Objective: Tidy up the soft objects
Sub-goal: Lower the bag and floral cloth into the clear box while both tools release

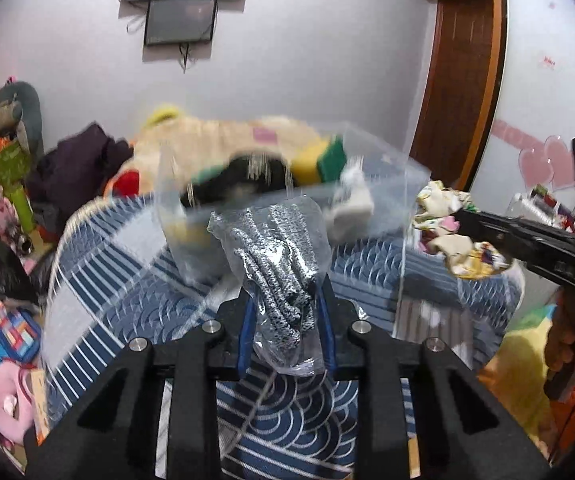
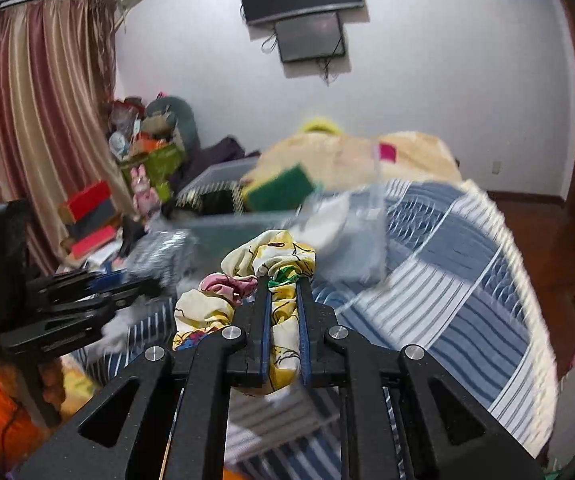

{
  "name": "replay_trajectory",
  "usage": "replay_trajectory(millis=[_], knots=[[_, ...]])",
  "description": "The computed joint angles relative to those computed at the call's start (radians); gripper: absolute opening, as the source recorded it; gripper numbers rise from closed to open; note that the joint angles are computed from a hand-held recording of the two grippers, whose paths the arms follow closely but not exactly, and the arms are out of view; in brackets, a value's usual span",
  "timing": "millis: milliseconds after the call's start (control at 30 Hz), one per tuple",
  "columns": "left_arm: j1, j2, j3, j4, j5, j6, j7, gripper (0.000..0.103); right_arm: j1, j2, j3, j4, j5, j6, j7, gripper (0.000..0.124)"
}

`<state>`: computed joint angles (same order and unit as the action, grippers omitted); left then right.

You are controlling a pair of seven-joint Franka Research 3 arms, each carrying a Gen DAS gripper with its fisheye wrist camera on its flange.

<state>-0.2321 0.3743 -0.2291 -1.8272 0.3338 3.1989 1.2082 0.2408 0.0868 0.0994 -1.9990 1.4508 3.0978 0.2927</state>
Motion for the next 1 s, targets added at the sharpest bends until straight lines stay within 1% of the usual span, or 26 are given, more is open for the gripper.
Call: replay_trajectory(millis=[33, 67, 100, 167, 200, 233, 300, 367, 467, 500, 533, 600, 633, 700, 767, 833, 900, 1000], knots=[[-0.013, -0.005, 0.015, 0.003, 0.003, 0.014, -0.007, 0.028, -0.003, 0.003, 0.001, 0.016, 0.026, 0.006, -0.028, 0.01], [-0.04, -0.011, 0.049, 0.009, 0.01, 0.032, -0.021, 0.028, -0.003, 0.008, 0.001, 0.034, 0.051, 0.018, -0.057, 0.01], [-0.056, -0.016, 0.072, 0.012, 0.015, 0.044, -0.03, 0.028, -0.002, 0.015, 0.002, 0.05, 0.064, 0.033, -0.073, 0.01], [-0.131, -0.012, 0.162, 0.046, 0.026, 0.056, -0.059, 0.028, -0.003, 0.029, 0.001, 0.087, 0.082, 0.055, -0.102, 0.01], [-0.147, -0.008, 0.183, 0.061, 0.031, 0.057, -0.068, 0.028, -0.003, 0.035, 0.002, 0.103, 0.099, 0.066, -0.124, 0.01], [-0.143, -0.001, 0.182, 0.079, 0.035, 0.053, -0.069, 0.028, -0.003, 0.044, 0.003, 0.123, 0.111, 0.079, -0.142, 0.01], [-0.114, 0.022, 0.154, 0.127, 0.037, 0.037, -0.064, 0.028, -0.003, 0.068, 0.003, 0.164, 0.095, 0.098, -0.137, 0.01], [-0.108, 0.043, 0.156, 0.172, 0.042, 0.002, -0.066, 0.028, -0.007, 0.091, 0.007, 0.199, 0.066, 0.111, -0.116, 0.01], [-0.037, 0.094, 0.075, 0.252, 0.028, -0.066, -0.027, 0.028, -0.015, 0.123, 0.011, 0.219, -0.056, 0.12, -0.004, 0.01], [-0.036, 0.109, 0.072, 0.273, 0.029, -0.084, -0.021, 0.028, -0.004, 0.133, -0.002, 0.216, -0.132, 0.123, 0.068, 0.01], [-0.044, 0.122, 0.083, 0.295, 0.034, -0.104, -0.022, 0.028, 0.018, 0.142, -0.029, 0.209, -0.218, 0.122, 0.152, 0.01], [-0.039, 0.142, 0.075, 0.322, 0.035, -0.132, -0.006, 0.028, 0.104, 0.164, -0.142, 0.198, -0.429, 0.094, 0.366, 0.01], [-0.029, 0.156, 0.063, 0.34, 0.031, -0.148, 0.008, 0.028, 0.156, 0.182, -0.213, 0.199, -0.53, 0.072, 0.472, 0.01], [-0.031, 0.186, 0.065, 0.38, 0.026, -0.181, 0.019, 0.028, 0.217, 0.206, -0.299, 0.206, -0.665, 0.035, 0.604, 0.01], [-0.015, 0.22, 0.039, 0.426, 0.003, -0.223, 0.047, 0.028, 0.26, 0.232, -0.361, 0.215, -0.765, 0.007, 0.702, 0.01], [0.013, 0.253, -0.007, 0.466, -0.038, -0.262, 0.095, 0.028, 0.26, 0.245, -0.369, 0.225, -0.814, -0.013, 0.746, 0.01], [0.013, 0.275, -0.013, 0.494, -0.062, -0.284, 0.116, 0.028, 0.267, 0.255, -0.382, 0.232, -0.868, -0.025, 0.794, 0.01], [0.01, 0.293, -0.018, 0.522, -0.088, -0.308, 0.144, 0.028, 0.253, 0.261, -0.372, 0.247, -0.923, -0.045, 0.836, 0.01]])
